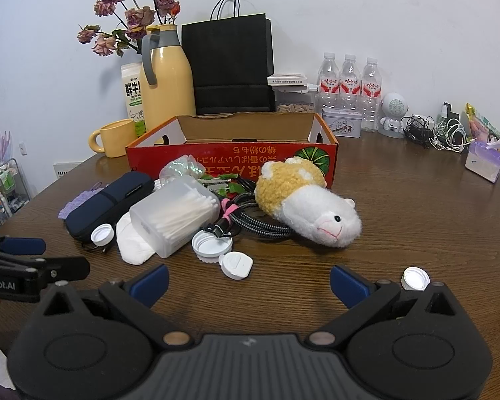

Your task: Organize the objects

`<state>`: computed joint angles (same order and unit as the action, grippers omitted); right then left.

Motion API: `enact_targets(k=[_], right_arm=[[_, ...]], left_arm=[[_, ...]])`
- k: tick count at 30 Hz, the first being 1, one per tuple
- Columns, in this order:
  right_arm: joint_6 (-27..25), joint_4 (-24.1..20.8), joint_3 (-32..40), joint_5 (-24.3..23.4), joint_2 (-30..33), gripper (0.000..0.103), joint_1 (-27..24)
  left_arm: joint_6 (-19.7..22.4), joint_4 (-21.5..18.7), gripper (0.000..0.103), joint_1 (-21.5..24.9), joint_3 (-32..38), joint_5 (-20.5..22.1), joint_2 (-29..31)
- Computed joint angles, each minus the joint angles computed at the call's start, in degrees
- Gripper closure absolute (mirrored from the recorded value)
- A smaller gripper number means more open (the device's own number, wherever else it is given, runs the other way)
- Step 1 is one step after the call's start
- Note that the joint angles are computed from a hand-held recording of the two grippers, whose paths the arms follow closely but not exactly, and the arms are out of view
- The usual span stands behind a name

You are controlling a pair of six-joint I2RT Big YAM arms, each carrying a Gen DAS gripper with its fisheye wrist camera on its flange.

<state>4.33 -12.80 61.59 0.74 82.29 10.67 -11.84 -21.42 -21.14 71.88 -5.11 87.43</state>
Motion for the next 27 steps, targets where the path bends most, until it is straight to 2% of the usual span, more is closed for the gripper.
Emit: enact_targets(k=[19,27], right_arm=[[-0.15,0.29,0.36,-0.3,1.14,0.0,-2.2],[-3.05,2.68,0.18,0.8,2.13,0.0,-6.03]], left_arm=[[-1.47,-0.74,0.0,0.61,1.66,-0.46,1.21],[-3.11,-0.02,0.0,1.73,4.01,-3.55,2.72]])
